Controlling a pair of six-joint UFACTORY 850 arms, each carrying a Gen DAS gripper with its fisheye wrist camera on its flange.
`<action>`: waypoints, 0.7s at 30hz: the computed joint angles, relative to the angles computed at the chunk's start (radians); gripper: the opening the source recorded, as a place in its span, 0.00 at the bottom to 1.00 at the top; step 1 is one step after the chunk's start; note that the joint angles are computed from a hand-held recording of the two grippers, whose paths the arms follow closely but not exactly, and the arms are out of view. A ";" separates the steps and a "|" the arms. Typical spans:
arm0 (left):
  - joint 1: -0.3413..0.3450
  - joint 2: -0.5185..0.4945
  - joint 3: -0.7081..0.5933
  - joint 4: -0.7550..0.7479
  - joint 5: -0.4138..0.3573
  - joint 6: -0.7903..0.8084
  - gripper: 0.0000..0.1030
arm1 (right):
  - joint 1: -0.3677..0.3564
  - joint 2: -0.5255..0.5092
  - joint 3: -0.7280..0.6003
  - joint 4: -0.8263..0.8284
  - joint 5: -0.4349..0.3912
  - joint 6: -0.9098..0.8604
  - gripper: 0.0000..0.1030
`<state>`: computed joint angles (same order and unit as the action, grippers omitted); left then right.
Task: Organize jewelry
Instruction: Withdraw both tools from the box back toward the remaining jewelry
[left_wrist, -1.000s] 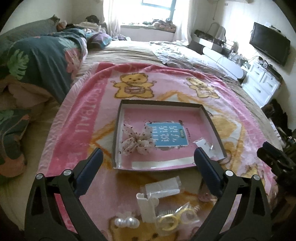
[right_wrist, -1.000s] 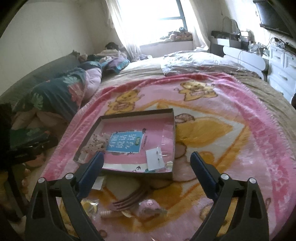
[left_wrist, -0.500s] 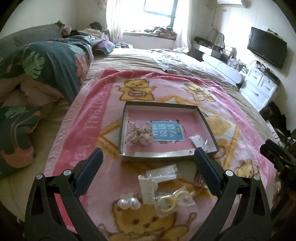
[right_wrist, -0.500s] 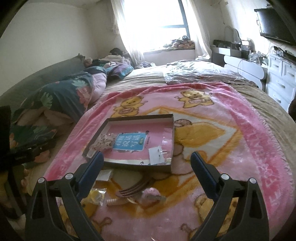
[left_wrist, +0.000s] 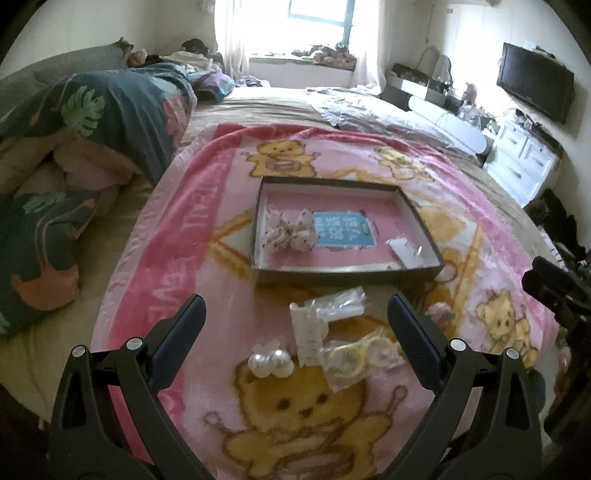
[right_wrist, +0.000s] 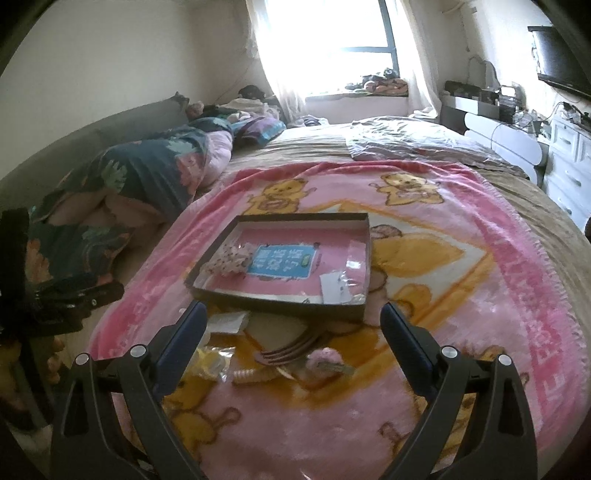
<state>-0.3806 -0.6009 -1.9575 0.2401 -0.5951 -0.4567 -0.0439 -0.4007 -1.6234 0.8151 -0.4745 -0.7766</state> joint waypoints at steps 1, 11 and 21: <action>0.000 0.004 0.010 -0.004 0.000 0.004 0.89 | 0.002 -0.001 0.001 -0.004 -0.002 0.002 0.91; 0.011 0.029 0.086 -0.031 -0.011 0.015 0.89 | 0.025 0.003 0.034 -0.045 -0.023 0.000 0.91; 0.046 0.060 0.186 -0.049 -0.021 0.008 0.89 | 0.050 0.003 0.062 -0.055 -0.042 -0.036 0.91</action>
